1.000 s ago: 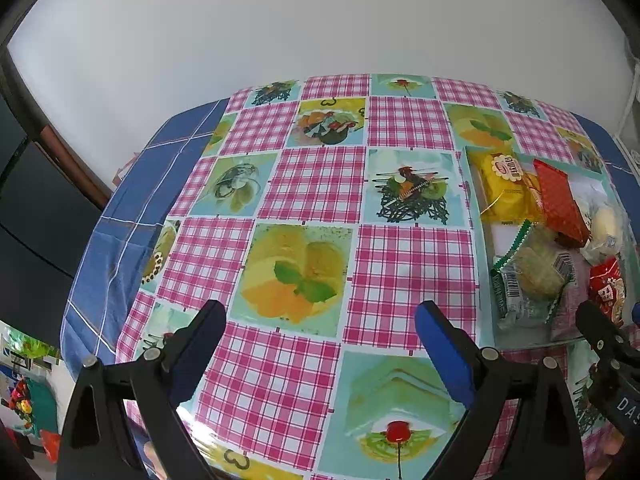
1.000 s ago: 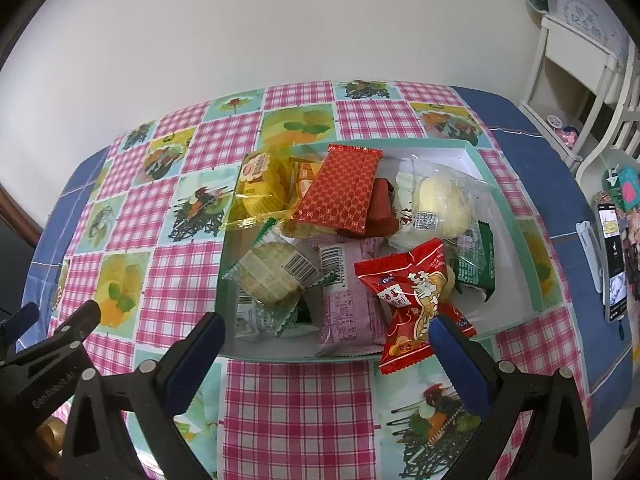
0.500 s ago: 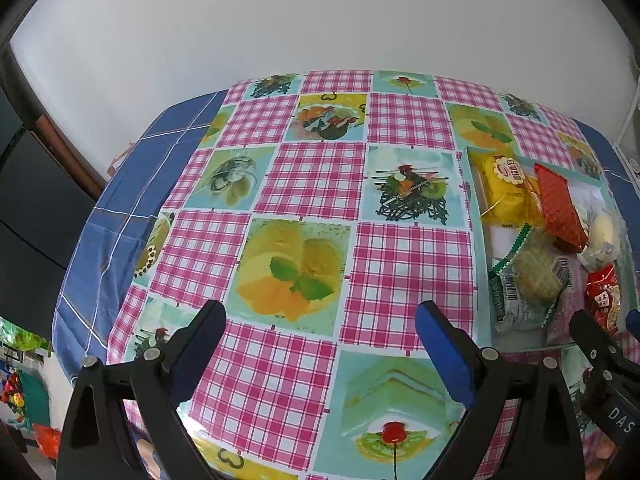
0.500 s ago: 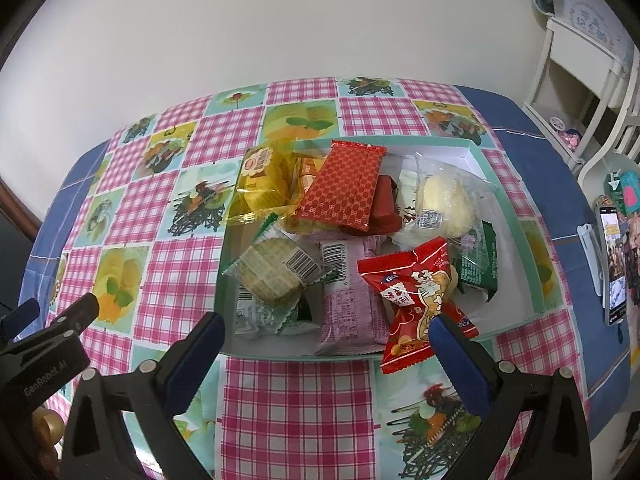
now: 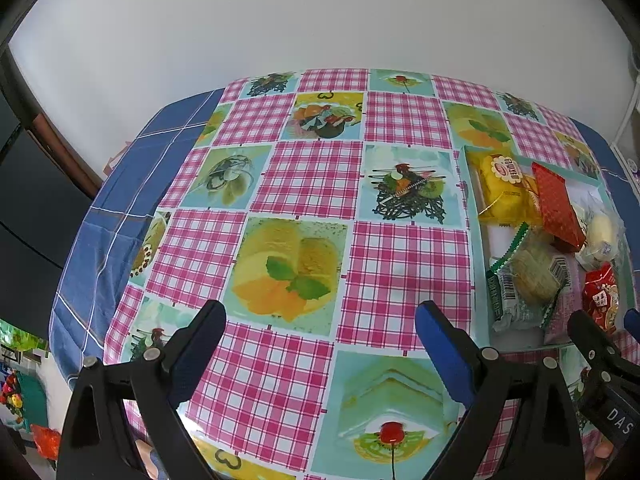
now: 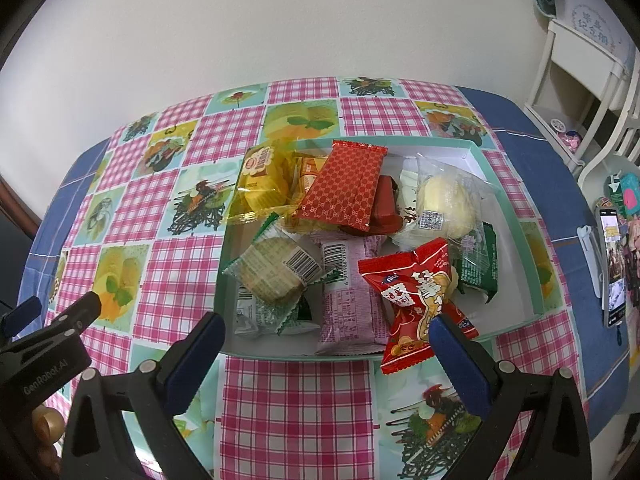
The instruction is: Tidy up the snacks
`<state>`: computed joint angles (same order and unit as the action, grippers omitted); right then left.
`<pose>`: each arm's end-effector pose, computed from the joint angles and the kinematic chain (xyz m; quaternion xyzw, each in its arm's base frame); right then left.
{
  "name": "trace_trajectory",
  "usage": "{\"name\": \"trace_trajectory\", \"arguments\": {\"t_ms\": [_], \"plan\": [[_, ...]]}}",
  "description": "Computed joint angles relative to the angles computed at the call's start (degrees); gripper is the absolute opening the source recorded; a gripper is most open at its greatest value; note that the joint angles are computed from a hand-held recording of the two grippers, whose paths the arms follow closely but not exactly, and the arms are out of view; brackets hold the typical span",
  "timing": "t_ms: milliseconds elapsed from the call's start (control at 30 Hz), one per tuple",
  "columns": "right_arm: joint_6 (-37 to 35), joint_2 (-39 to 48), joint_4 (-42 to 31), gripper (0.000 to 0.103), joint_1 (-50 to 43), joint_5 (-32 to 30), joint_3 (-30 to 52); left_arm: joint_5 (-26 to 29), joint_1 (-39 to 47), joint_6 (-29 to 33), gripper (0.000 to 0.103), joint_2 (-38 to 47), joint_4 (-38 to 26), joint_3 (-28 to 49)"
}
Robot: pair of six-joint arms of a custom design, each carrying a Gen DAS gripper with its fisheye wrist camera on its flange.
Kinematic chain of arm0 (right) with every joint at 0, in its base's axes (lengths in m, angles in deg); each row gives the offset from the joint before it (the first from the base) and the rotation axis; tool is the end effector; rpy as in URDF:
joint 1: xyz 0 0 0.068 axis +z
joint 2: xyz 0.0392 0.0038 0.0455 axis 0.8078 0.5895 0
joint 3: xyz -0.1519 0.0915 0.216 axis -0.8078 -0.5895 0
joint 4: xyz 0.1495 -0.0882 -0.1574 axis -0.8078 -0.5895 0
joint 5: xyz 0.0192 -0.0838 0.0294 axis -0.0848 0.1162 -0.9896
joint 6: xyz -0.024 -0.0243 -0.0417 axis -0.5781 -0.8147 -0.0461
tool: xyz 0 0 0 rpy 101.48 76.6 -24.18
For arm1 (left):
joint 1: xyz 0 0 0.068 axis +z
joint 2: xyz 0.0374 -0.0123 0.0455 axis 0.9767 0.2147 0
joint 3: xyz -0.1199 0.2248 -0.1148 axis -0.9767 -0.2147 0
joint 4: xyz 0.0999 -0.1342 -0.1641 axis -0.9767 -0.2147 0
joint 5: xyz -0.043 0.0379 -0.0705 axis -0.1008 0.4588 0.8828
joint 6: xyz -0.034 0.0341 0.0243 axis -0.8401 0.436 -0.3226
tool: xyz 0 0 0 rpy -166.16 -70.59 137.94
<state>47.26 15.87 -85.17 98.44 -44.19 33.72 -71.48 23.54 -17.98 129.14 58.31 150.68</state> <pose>0.1169 0.0924 0.1627 0.2267 0.9379 -0.0271 0.2611 0.2002 -0.2508 0.1784 0.1326 0.9561 0.0466 0.2570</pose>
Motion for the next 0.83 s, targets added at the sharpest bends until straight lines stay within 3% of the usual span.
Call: {"name": "trace_trajectory", "arguments": {"t_ms": [833], "plan": [[-1.83,-1.56,0.88,0.103,-1.91,-1.27,-1.4,-0.67,-0.59,1.52,0.096,-1.41,2.08,-1.39]]}}
